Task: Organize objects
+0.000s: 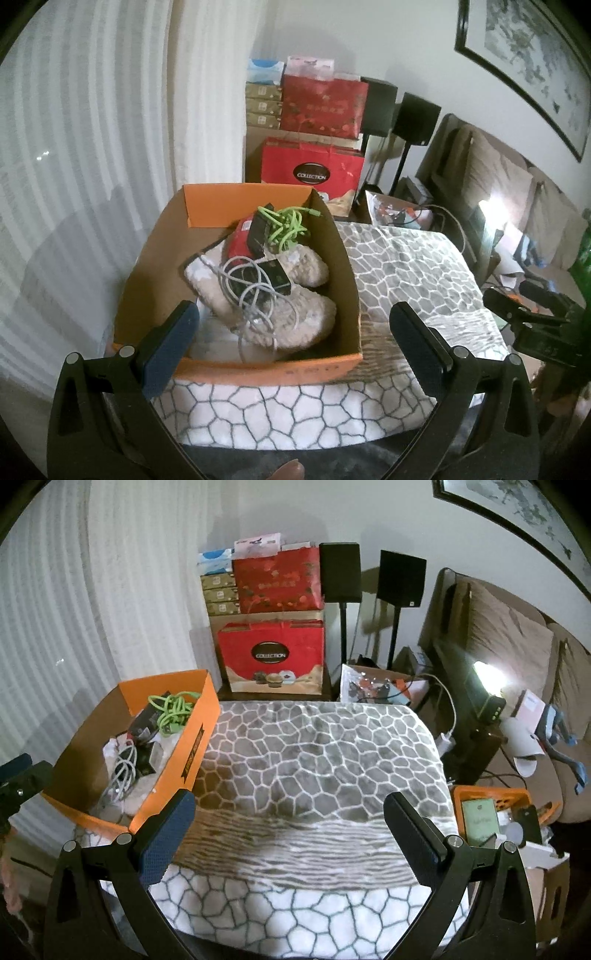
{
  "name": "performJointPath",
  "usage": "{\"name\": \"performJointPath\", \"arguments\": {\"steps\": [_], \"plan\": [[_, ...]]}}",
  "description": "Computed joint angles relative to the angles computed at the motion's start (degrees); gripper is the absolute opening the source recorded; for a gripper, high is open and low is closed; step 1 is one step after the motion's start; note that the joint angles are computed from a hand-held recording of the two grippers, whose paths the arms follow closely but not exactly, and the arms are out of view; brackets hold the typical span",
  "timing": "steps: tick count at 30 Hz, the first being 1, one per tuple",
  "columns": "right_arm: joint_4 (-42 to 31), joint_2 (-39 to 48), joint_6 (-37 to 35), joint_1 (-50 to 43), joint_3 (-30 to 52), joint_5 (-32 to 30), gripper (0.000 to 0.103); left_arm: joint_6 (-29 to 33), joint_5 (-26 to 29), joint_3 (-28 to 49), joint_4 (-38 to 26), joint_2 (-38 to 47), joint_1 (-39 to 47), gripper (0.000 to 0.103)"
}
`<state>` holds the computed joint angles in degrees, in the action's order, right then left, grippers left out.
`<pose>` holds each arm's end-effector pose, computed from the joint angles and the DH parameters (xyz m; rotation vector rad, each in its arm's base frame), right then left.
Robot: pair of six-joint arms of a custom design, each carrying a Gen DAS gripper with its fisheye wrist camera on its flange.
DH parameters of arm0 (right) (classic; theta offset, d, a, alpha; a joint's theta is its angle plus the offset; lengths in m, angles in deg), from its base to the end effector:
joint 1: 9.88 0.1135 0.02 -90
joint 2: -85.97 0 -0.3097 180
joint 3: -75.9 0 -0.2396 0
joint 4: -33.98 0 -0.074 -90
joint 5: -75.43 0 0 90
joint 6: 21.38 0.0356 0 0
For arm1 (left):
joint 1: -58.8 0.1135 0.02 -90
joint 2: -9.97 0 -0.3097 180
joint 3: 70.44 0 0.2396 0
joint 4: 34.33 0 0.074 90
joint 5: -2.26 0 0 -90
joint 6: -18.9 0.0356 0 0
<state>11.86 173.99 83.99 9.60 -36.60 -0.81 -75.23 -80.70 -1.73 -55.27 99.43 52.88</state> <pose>0.2984 0.0966 0.2655 0.0389 2.2888 0.0370 0.3206 -0.0376 0.2656 0.0994 2.3005 -0.2315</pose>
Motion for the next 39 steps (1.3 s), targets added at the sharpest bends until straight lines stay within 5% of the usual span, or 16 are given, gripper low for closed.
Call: {"name": "performJointPath", "arguments": {"steps": [13, 39], "plan": [[1.43, -9.0, 4.22, 5.2, -8.93, 6.16, 0.103, -0.98, -7.01, -9.97, 4.9, -8.01, -6.01, 0.103], [0.35, -14.0, 7.77, 11.11, -12.73, 14.21, 0.103, -2.04, -12.78, -12.0, 4.01, -9.14, -9.73, 0.103]]}}
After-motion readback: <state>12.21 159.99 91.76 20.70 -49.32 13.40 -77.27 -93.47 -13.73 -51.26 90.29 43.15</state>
